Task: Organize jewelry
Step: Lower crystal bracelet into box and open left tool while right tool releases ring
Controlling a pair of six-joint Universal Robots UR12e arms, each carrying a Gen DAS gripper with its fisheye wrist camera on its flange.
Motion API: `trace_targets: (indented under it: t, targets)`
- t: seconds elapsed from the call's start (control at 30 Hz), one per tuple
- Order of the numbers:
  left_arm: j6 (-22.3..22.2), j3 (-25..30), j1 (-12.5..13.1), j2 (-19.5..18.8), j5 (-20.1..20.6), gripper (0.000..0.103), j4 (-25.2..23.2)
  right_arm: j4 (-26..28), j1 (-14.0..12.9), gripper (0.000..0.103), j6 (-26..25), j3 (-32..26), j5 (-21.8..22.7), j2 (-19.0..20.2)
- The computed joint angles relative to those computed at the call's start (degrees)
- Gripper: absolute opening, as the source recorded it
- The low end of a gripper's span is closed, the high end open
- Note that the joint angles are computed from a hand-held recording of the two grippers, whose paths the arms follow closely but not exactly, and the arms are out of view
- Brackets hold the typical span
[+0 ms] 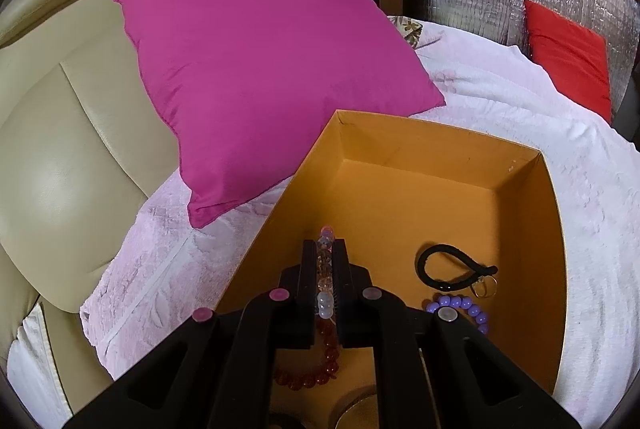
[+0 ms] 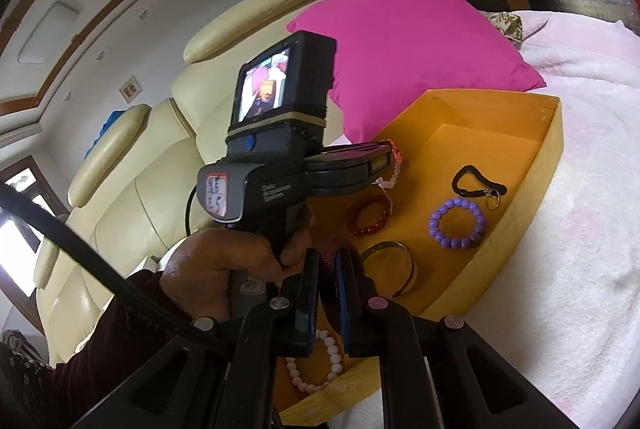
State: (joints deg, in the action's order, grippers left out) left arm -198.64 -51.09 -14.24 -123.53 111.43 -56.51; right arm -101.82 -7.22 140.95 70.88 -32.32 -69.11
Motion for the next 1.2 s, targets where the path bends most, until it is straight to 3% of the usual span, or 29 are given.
trace_targets:
  t: [1.2]
  targets:
    - [1.27,1.65,-0.03,-1.25,-0.49,0.007,-2.38,2.53,0.76,0.01,-3.89,0.23,-0.76,-0.64]
